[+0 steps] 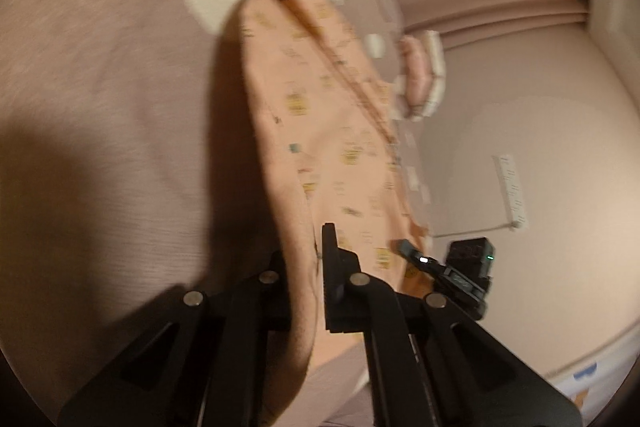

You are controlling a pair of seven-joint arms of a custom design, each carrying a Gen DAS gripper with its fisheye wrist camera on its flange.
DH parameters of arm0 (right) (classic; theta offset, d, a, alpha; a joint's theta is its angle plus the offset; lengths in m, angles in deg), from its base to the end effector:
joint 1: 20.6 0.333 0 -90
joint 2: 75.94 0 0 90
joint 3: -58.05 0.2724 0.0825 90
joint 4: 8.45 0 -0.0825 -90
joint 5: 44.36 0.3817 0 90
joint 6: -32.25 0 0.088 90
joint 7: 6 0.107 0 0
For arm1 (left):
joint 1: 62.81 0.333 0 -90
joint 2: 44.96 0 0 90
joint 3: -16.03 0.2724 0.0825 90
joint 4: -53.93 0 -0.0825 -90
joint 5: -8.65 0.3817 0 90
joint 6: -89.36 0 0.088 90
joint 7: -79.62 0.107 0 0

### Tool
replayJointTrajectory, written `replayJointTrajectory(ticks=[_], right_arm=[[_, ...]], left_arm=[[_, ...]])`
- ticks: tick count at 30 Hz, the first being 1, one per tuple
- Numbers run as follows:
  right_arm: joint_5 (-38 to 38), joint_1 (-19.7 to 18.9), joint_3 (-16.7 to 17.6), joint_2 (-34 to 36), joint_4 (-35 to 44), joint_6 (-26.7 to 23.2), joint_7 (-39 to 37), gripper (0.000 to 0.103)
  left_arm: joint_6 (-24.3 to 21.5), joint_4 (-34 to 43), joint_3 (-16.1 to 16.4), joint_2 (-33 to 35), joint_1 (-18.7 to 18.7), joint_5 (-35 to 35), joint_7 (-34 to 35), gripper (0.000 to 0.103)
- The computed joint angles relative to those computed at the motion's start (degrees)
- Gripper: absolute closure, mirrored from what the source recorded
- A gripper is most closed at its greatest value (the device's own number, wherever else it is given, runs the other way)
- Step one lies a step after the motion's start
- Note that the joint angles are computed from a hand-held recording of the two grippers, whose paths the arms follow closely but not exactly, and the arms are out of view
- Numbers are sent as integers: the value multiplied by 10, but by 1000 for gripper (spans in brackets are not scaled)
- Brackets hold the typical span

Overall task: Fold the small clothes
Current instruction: 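Grasp the hem with the left tool while the right tool grasps the hem too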

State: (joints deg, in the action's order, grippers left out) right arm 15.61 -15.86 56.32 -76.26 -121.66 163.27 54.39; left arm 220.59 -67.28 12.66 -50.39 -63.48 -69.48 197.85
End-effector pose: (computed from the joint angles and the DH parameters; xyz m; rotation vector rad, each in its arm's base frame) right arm 0.5842 0.0506 0.4697 -1.5534 1.6016 0.2661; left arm 0.5541 -0.0617 0.4564 1.8957 -1.4209 1.3912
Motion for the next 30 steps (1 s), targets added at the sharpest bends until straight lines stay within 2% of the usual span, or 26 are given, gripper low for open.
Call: replayJointTrajectory(ticks=[5, 13, 22, 30], right_arm=[[66, 4, -2, -22, -14, 5, -73, 95], [154, 13, -13, -48, -43, 24, -129, 96], [159, 19, -21, -70, -62, 23, -142, 98], [169, 21, -26, -83, -66, -11, -176, 98]], left_arm=[[-29, -9, 7, -10, 1, -80, 68, 100], [-80, -41, 20, -42, 6, -182, 171, 101], [-92, -55, 24, -58, 4, -177, 190, 101], [-84, -95, 32, -107, -4, -188, 221, 102]])
